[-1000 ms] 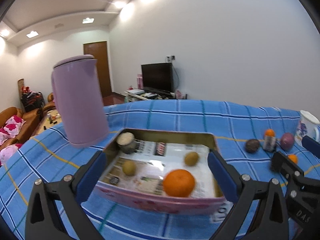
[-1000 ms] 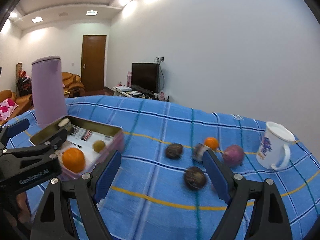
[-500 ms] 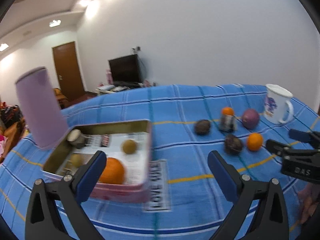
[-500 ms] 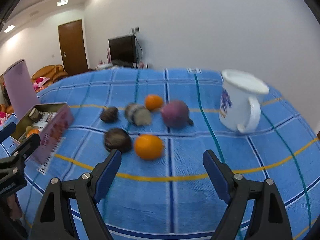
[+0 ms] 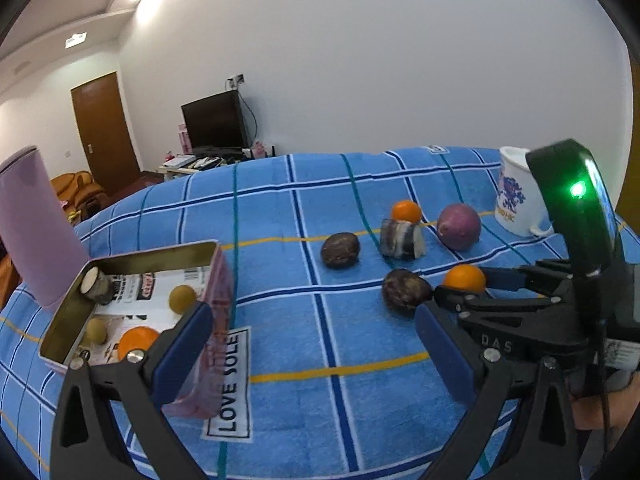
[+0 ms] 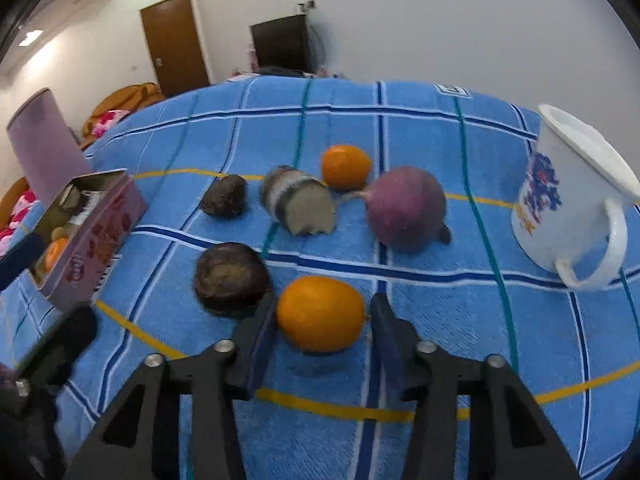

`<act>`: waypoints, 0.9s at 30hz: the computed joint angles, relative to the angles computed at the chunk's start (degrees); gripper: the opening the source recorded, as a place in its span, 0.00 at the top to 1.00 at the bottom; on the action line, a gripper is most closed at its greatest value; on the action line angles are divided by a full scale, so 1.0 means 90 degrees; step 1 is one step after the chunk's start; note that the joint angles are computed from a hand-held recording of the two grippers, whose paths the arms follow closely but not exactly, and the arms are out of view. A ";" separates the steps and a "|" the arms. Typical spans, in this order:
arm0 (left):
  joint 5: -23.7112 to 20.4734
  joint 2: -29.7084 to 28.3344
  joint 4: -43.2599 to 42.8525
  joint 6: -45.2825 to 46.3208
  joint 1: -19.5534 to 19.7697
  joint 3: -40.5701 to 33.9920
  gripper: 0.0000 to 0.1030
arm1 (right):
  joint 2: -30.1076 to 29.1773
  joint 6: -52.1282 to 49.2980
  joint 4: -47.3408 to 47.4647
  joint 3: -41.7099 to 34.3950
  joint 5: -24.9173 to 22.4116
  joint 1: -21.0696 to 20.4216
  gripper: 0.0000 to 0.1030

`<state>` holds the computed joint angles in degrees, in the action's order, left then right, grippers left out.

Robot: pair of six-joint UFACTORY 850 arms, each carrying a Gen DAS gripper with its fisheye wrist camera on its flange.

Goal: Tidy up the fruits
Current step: 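Grasp the dark brown round fruit with the left tool while the right tool grasps a mandarin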

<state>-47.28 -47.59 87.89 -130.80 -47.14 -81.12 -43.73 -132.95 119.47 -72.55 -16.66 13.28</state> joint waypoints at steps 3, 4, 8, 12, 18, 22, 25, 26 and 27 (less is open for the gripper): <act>0.0054 -0.0160 -0.0180 0.0301 0.0051 -0.0283 0.00 | -0.0032 0.0739 -0.0669 -0.0032 -0.0235 -0.0112 0.55; 0.0080 -0.0205 -0.0219 0.0364 0.0067 -0.0367 0.00 | -0.0028 0.0890 -0.0762 -0.0013 -0.0350 -0.0167 0.55; 0.0346 -0.0367 -0.0361 0.0527 0.0168 -0.0682 0.00 | 0.0082 0.0395 0.0067 0.0177 -0.0585 -0.0376 0.55; 0.0610 -0.0638 -0.0640 0.0785 0.0278 -0.1157 0.01 | 0.0090 0.0194 0.0603 0.0166 -0.0610 -0.0505 0.55; 0.1435 -0.1089 -0.1907 0.1762 0.0579 -0.1904 0.18 | 0.0163 -0.0208 0.1319 0.0206 -0.0592 -0.0617 0.55; 0.1966 -0.1114 -0.1915 0.1610 0.0684 -0.1907 0.31 | 0.0231 -0.0349 0.1493 0.0281 -0.0674 -0.0685 0.55; 0.2277 -0.1138 -0.1843 0.1826 0.0693 -0.1945 0.57 | 0.0225 -0.0349 0.1476 0.0266 -0.0632 -0.0673 0.55; 0.2247 -0.1154 -0.1873 0.1891 0.0682 -0.1984 0.56 | 0.0213 -0.0386 0.1522 0.0240 -0.0595 -0.0660 0.55; 0.2251 -0.1165 -0.1892 0.1903 0.0680 -0.2004 0.56 | 0.0205 -0.0424 0.1569 0.0234 -0.0582 -0.0654 0.55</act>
<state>-27.02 -58.08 70.86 -113.67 -41.02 -99.16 -41.88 -136.77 133.59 -70.44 -21.91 7.39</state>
